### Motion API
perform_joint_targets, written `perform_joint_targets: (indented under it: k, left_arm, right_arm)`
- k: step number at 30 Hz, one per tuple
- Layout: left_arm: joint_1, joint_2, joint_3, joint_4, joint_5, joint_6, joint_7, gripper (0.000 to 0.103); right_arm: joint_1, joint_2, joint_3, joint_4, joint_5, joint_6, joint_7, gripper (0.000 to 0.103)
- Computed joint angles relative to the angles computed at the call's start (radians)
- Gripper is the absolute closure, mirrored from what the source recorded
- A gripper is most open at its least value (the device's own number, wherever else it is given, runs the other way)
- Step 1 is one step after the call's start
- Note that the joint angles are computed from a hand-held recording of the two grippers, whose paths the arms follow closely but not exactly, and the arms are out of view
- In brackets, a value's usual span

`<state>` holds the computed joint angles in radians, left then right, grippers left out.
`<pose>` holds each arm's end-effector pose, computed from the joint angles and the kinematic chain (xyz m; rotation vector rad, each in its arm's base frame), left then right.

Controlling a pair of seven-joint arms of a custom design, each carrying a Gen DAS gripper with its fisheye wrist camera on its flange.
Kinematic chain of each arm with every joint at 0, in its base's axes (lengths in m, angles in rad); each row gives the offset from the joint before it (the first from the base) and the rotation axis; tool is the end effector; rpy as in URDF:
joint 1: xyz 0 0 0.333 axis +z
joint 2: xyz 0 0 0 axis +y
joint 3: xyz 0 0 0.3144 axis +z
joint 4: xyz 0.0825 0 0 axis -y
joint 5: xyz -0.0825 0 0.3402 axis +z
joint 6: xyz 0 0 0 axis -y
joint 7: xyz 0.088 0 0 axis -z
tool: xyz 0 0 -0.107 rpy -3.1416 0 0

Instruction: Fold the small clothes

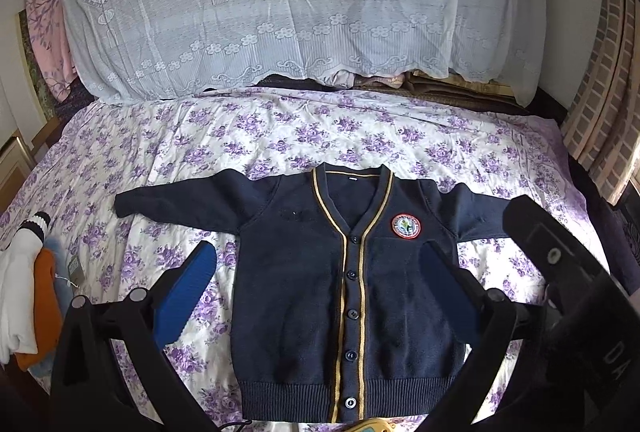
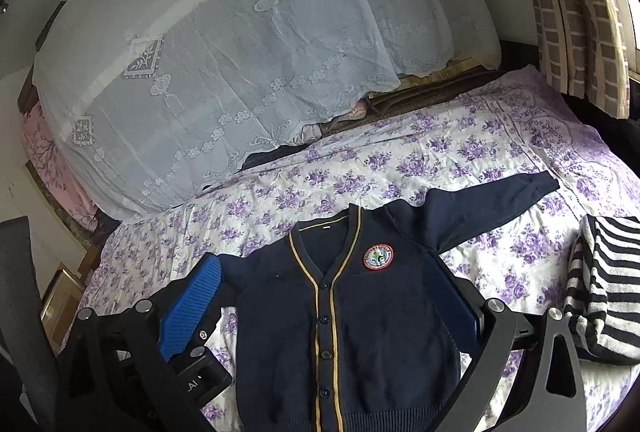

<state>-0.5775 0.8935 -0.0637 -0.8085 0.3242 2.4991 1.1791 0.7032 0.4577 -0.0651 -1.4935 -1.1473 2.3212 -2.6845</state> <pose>0.6415 -0.4483 0.4916 -1.4174 2.0994 -0.9351 0.5543 0.4010 0.4719 -0.9427 2.0170 -0.8237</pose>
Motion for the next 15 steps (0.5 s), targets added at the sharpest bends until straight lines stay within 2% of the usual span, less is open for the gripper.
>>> perform_joint_targets:
  k: [7,12,15]
  left_arm:
    - [-0.004,0.044,0.009,0.086,-0.009,-0.06,-0.002,0.004]
    - [-0.006,0.069,0.02,0.133,-0.006,-0.092,-0.007,0.004]
    - [-0.011,0.124,0.024,0.235,-0.023,-0.151,0.007,0.004]
  right_arm:
    - [-0.025,-0.005,0.004,-0.013,0.03,0.07,-0.021,0.003]
    - [-0.028,-0.01,0.0,-0.023,0.052,0.079,-0.032,0.003]
    - [-0.037,-0.014,-0.001,-0.037,0.055,0.117,-0.025,0.003]
